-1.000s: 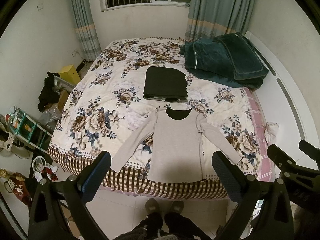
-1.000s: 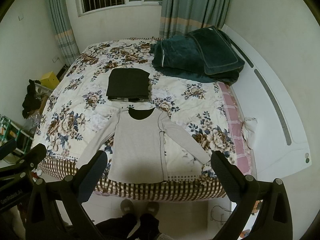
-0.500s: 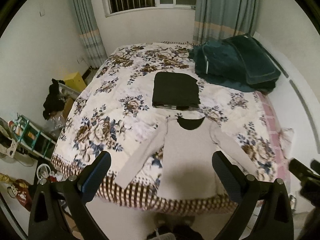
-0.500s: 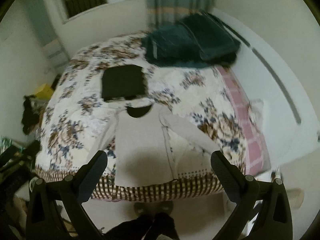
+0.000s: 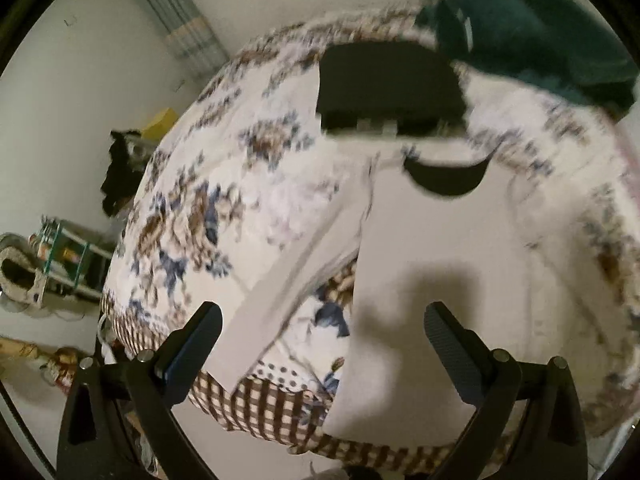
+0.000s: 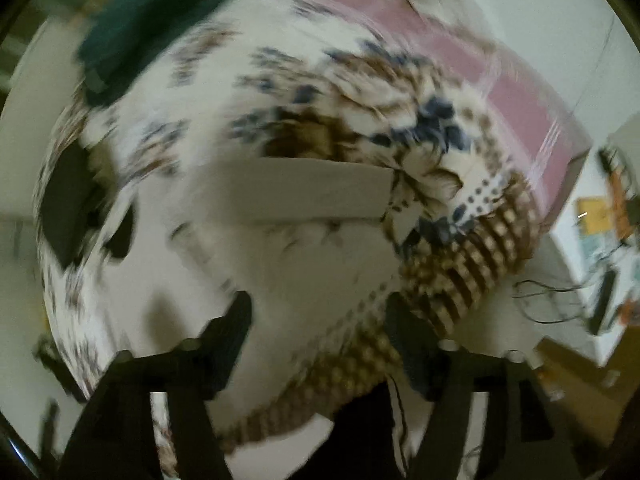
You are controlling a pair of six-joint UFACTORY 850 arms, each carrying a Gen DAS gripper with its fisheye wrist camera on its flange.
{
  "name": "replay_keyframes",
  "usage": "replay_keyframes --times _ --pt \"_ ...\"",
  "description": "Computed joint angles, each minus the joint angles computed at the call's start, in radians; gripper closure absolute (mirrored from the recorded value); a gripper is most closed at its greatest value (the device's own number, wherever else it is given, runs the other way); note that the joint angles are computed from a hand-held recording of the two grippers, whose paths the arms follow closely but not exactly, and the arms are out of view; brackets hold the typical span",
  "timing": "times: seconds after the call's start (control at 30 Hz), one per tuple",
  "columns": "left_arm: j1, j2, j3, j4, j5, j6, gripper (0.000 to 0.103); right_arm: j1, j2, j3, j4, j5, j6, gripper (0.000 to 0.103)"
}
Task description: Fold small clothes
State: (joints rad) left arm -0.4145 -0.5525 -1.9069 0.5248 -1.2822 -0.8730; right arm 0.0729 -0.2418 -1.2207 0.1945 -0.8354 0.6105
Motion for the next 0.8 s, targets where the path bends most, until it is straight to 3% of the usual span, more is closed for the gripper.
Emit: replay_keyframes --times 0.07,0.17,0.27,0.33,0.4,0.43,0.47,0.63,0.8 --pt "0.003 -0.027 0.043 -0.033 0.008 -0.047 0.0 -0.063 -0.097 0.036 0.097 0.107 -0.068 0.03" --pt "0.006 -0.079 0.066 -0.091 -0.002 -0.064 0.0 -0.108 -0.219 0.042 0.203 0.204 -0.107 0.03" --pt "-0.007 -0.127 0.086 -0.103 0.005 -0.062 0.0 -0.132 -0.304 0.031 0.324 0.277 -0.192 0.028" --pt "-0.012 -0.152 0.089 -0.117 0.013 -0.066 0.0 -0.119 -0.315 0.027 0.291 0.335 -0.151 0.029" --pt "-0.011 -0.174 0.078 -0.13 0.021 -0.073 0.0 -0.104 -0.296 0.039 0.308 0.385 -0.199 0.055" --pt "-0.012 -0.186 0.069 -0.136 0.031 -0.077 0.0 -0.099 -0.292 0.036 0.358 0.389 -0.285 0.088" --pt "-0.014 -0.196 0.06 -0.141 0.037 -0.076 0.0 -0.096 -0.289 0.034 0.401 0.387 -0.352 0.095" --pt "-0.013 -0.203 0.057 -0.137 0.07 -0.076 0.0 -0.095 -0.232 0.047 0.236 0.409 -0.249 0.096" --pt "-0.003 -0.178 0.106 -0.129 0.108 -0.089 0.0 -0.126 -0.187 0.09 0.172 0.36 -0.178 0.096"
